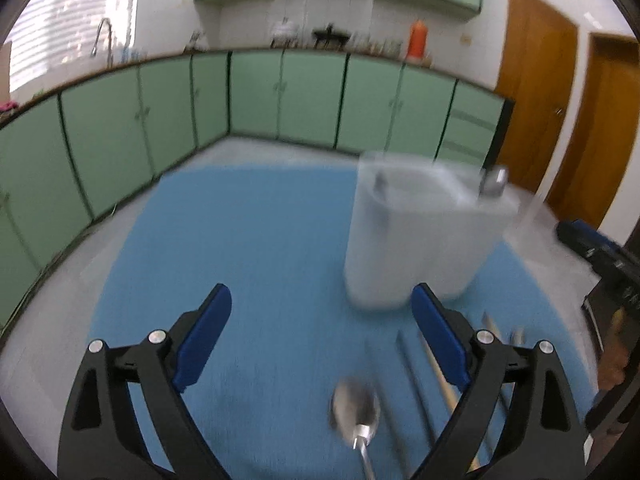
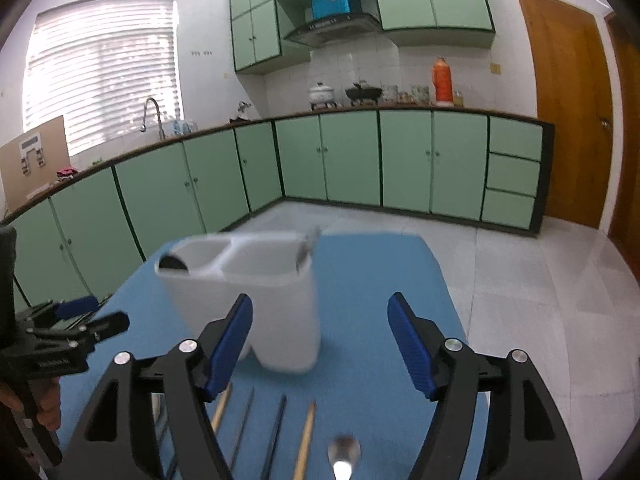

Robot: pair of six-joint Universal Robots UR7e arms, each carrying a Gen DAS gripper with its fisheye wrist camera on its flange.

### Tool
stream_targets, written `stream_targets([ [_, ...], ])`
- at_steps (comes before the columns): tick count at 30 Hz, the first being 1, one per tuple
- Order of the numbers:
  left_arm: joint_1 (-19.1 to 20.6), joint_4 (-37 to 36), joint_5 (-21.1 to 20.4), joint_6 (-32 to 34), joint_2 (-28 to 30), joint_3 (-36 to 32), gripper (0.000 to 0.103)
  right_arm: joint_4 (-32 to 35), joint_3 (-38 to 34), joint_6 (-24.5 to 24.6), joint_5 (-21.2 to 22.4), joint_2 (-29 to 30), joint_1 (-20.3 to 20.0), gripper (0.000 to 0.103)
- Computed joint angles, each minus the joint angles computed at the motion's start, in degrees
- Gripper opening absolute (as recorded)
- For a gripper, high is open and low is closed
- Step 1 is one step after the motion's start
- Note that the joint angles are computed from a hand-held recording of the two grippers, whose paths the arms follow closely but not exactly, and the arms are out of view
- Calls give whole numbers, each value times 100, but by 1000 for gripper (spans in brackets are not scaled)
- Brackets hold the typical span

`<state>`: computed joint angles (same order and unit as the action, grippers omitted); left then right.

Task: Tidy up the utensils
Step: 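Grasp large silver spoon with left gripper while right gripper grasps another silver spoon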

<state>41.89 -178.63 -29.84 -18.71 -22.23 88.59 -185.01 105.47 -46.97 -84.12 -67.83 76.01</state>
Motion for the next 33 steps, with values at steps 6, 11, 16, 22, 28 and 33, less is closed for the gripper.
stream_targets([
  [6, -18, 1276, 65, -1596, -287, 548, 89, -93, 381, -65, -116, -213, -265, 69],
  [11, -101, 1712, 76, -1896, -314, 677, 89, -17, 468, 42, -130, -276, -409, 69],
  [16, -172, 2304, 151, -2099, -353, 704, 89, 9, 514, 77, -84, -317, -482, 69],
  [22, -120, 2638, 67, -2174, -285, 512, 89, 24, 537, 162, 1, -341, -516, 69],
  [28, -6, 2600, -67, -2106, -198, 373, 85, 46, 551, 105, -11, -334, -509, 69],
  [33, 105, 2446, -95, -1939, -168, 258, 83, 150, 499, 96, -121, -246, -481, 69],
])
